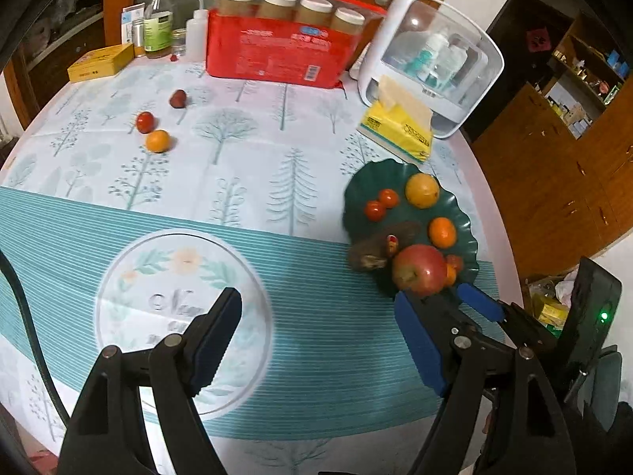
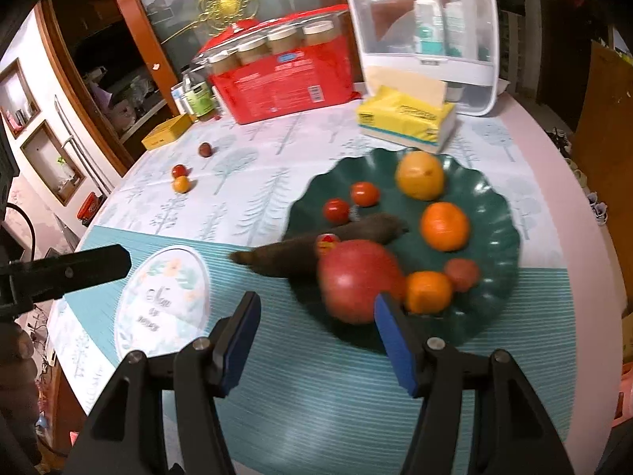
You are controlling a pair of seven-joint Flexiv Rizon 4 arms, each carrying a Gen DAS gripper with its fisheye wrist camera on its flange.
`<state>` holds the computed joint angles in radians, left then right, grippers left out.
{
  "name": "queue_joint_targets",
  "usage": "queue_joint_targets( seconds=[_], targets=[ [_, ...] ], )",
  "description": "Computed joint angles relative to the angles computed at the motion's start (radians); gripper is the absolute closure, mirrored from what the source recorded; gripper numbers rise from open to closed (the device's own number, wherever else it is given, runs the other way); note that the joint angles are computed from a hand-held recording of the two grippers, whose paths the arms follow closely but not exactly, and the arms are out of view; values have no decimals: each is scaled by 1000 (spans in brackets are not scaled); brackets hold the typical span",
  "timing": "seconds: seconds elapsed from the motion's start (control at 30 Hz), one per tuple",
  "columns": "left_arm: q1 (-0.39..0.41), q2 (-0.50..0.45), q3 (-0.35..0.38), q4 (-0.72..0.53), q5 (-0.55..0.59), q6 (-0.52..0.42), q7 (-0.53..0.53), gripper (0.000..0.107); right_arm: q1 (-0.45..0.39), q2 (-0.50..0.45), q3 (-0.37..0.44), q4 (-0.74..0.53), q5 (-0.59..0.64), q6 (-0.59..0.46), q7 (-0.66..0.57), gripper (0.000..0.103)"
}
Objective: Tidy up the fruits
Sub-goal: 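Withdraw both tools from the plate toward the cherry tomato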
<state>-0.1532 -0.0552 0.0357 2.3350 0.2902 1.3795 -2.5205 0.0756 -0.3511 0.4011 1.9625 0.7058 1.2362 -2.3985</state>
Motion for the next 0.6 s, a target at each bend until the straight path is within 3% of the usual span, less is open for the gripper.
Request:
queue_joint_targets(
  seconds=[0.13, 0.37, 0.6],
  targets=[
    [32, 72, 14, 80, -63, 8, 110, 28, 53, 13, 10, 26, -8, 34, 63, 42],
    [82, 172, 56, 230, -319, 42, 460, 28, 162, 5, 35, 67, -63, 148, 240, 42],
    [113, 211, 137, 301, -551, 35, 809, 28, 288, -35, 23, 99, -207, 266, 481, 42]
  ],
)
